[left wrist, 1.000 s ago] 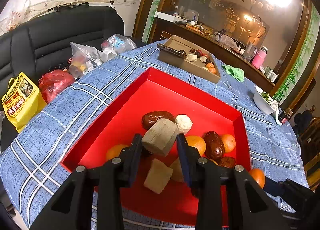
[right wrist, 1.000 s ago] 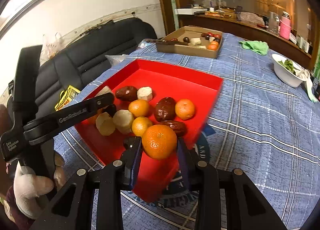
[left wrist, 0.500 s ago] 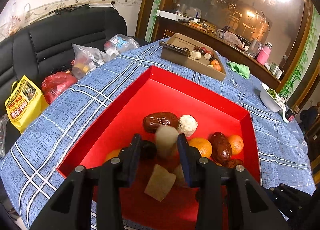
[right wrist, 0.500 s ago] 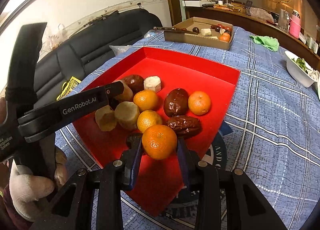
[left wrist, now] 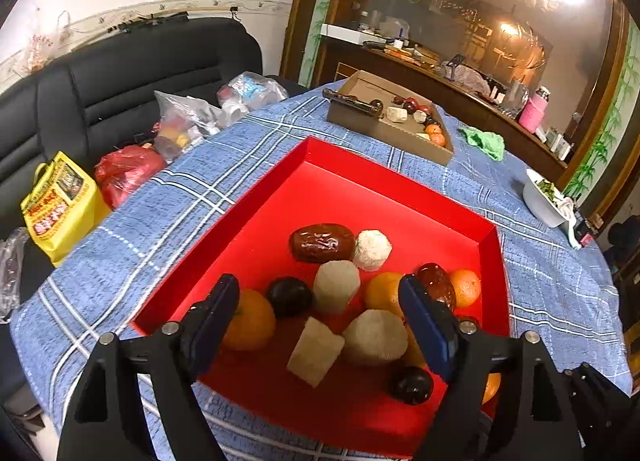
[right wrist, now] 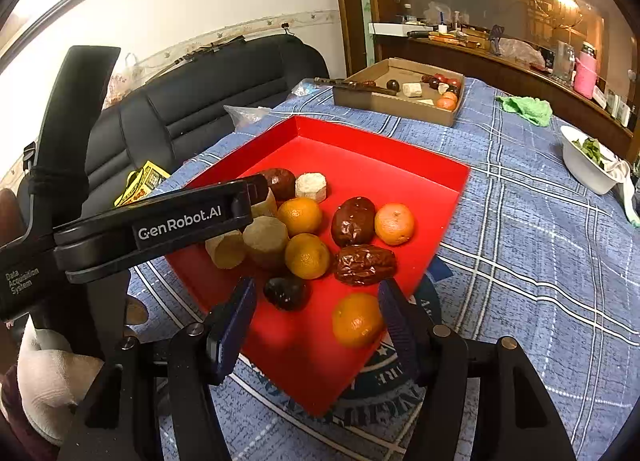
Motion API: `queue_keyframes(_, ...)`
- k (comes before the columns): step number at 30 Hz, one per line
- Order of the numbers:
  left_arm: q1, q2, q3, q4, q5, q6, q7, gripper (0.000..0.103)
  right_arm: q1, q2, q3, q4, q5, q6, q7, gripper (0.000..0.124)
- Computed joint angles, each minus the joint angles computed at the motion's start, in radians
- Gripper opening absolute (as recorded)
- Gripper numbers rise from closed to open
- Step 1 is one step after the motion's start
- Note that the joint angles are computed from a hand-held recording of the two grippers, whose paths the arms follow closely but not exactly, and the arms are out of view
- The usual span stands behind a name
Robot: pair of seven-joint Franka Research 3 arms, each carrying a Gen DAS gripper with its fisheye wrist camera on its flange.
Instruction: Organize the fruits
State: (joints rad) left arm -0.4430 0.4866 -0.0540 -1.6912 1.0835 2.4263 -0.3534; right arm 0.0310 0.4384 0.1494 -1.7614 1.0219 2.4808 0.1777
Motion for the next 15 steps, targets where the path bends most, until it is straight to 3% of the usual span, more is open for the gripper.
queue_keyframes(5, -0.032, -0.010, -0.010, 0.021, -0.015, -0.111, 0.025, 0.084, -0.020, -0.028, -0.005, -0.031, 0.042, 0.005, -0.013, 0.070)
queue_keyframes(7, -0.045, -0.021, -0.012, 0.020, 0.004, -0.141, 0.009, 0.085, -0.024, -0.050, -0.006, -0.058, 0.088, 0.046, -0.030, 0.070)
queue_keyframes(11, -0.068, -0.035, -0.029, 0.040, 0.024, -0.223, 0.008, 0.085, -0.039, -0.106, -0.005, -0.129, 0.252, 0.139, -0.112, 0.077)
queue_keyframes(15, -0.103, -0.020, -0.044, 0.116, 0.025, -0.345, 0.054, 0.086, -0.048, -0.138, -0.035, -0.165, 0.349, 0.144, -0.166, 0.082)
